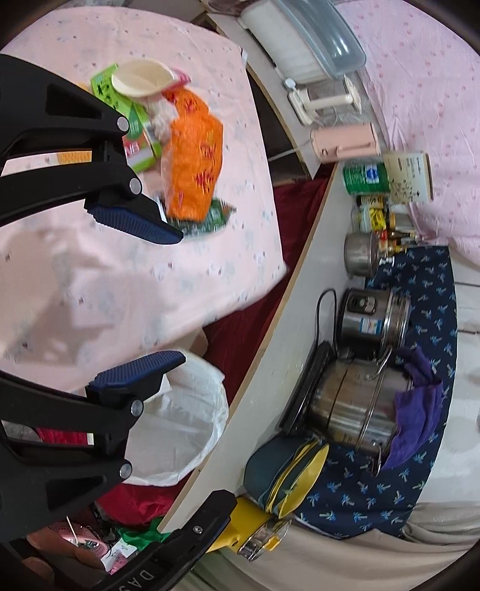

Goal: Collect trash
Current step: 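Move both grippers back to the table toward the orange bag and paper cup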

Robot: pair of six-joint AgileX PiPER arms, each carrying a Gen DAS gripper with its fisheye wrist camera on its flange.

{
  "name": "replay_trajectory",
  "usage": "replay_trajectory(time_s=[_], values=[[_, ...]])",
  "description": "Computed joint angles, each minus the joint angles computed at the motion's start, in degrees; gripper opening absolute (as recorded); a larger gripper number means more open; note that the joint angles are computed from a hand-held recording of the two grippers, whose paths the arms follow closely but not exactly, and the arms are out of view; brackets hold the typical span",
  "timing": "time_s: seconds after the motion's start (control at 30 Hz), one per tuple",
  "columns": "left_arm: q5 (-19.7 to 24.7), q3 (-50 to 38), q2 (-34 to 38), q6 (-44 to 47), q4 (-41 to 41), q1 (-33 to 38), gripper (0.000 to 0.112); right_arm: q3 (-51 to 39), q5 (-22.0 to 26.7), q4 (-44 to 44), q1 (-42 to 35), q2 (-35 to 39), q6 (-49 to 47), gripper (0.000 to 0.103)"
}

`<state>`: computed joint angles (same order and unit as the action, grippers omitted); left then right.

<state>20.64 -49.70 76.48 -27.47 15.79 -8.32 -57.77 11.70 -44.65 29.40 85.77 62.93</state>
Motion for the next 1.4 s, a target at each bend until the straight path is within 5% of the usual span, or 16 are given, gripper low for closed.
replay_trajectory(time_s=[0.3,0.67,1.0,1.4], values=[[1.75,4.49,-6.92,10.48,-6.22,11.65,0.057,-4.91,4.02,-2.43,9.81,3.61,3.37,0.043],[2.71,8.03,-10.08,39.69,-28.36,30.64,0.063,-12.59,7.91,-0.48,18.88,10.24,2.17,0.043],[5.35,7.89,-5.38,62.99,-46.14,45.15,0.065,-21.63,11.61,4.54,23.53,17.95,-3.36,0.049],[6.14,4.78,5.67,77.63,-56.9,51.87,0.072,-37.56,15.85,17.19,24.93,31.43,-17.75,0.055]])
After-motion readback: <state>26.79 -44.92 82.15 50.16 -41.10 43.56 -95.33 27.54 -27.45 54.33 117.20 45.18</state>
